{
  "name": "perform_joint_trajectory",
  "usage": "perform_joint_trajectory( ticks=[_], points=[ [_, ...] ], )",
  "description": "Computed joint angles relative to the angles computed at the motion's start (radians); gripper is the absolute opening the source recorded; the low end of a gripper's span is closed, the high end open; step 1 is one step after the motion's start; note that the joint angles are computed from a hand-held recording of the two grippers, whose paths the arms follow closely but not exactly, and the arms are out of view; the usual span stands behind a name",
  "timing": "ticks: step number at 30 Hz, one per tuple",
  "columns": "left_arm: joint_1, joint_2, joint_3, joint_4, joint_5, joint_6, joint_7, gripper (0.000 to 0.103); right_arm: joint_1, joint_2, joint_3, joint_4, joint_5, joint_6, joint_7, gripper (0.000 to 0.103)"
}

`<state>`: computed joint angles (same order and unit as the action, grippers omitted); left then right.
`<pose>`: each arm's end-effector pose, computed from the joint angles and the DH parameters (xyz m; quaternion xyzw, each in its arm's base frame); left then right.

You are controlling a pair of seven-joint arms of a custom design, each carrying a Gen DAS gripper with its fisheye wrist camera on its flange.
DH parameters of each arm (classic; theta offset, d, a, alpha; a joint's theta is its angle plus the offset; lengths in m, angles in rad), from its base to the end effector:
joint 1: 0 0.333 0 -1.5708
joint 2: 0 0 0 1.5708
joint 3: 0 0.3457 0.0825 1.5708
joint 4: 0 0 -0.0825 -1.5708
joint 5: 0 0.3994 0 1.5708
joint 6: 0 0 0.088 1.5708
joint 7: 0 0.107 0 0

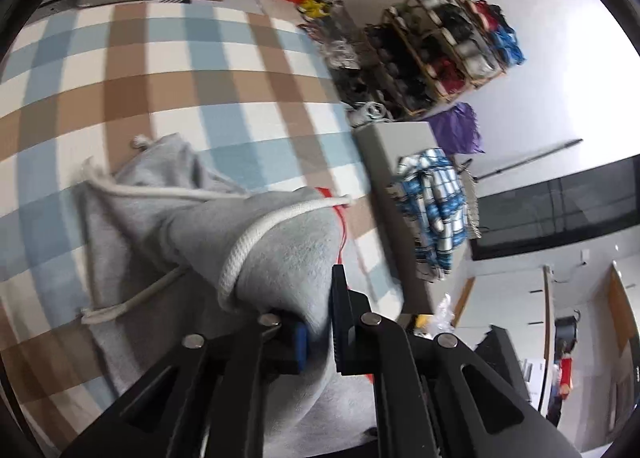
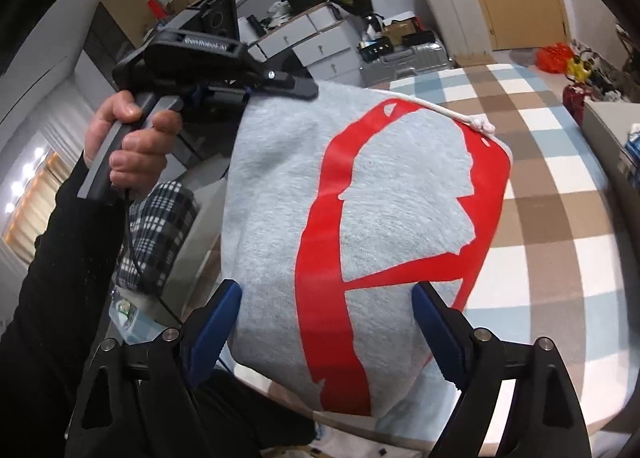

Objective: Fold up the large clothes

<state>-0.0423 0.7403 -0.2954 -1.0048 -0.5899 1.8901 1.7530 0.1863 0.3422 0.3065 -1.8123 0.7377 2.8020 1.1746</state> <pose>0.7728 -0.2199 0.4866 0.5551 -0.7387 0.3079 0.2267 0.6409 0.2818 0.4437 -0.7153 0.5771 0.0016 0.3942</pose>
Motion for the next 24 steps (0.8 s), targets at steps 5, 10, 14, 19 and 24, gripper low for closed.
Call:
perform_joint_trajectory(
  ticks=[5,10,14,19,24],
  points=[
    [0.050,-0.074,0.003,-0.180,-0.044,0.002,0.042,0.062,0.016,0.020,-0.011,0.027,-0.072,0.006,0.070,0.087],
    [0.111,-0.186,0.009,-0.445,-0.174,0.080,0.117,0.069,0.003,0.034,0.005,0.057,-0.074,-0.012,0.083,0.087],
    [0.107,-0.192,0.022,-0.536,-0.219,0.073,0.148,0.072,-0.013,0.041,0.026,0.066,-0.035,-0.006,0.068,0.087],
    [0.141,-0.130,-0.013,-0.545,-0.389,0.068,0.175,0.072,-0.046,0.051,0.061,0.080,0.069,-0.008,0.005,0.087],
    [0.173,-0.122,-0.041,-0.571,-0.517,0.058,0.263,0.060,-0.063,0.043,0.070,0.073,0.196,-0.021,-0.079,0.086]
  ],
)
